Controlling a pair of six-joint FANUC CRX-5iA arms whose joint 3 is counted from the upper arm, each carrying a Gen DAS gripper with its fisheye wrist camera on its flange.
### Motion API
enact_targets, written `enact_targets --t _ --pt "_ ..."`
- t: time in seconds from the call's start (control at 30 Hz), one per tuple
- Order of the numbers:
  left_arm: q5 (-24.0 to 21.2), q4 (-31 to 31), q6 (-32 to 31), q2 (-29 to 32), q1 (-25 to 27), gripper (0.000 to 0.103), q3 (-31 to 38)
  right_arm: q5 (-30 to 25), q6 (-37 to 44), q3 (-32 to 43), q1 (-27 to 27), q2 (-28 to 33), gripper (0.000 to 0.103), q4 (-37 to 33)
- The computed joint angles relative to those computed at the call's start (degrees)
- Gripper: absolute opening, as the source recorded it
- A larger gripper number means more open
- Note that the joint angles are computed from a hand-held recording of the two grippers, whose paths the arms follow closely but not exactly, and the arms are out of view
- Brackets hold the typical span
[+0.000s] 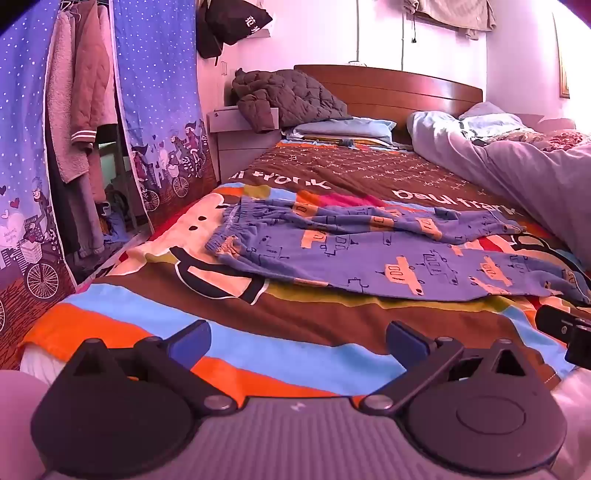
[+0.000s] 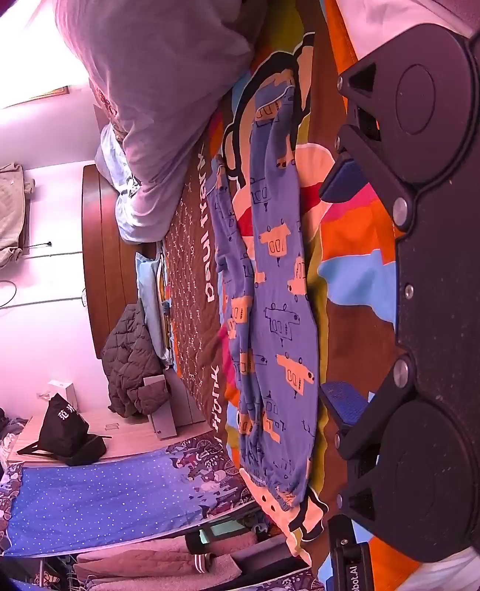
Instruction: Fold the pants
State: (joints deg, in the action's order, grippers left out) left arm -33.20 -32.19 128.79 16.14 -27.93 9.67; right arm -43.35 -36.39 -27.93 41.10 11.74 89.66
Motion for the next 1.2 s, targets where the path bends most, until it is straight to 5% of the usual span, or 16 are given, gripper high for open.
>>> enact_targets --t 0.37,1.2 --pt "-1.37 -3.88 2.00 0.52 -1.28 0.103 1.04 -0.37 0.45 0.07 0.19 -0.15 0.103 -0.40" --pt "-1.45 -2.39 1.29 0.72 -0.84 0.103 0.97 -0.07 -0.27 -0.09 -0.03 0.08 0.102 -0.33"
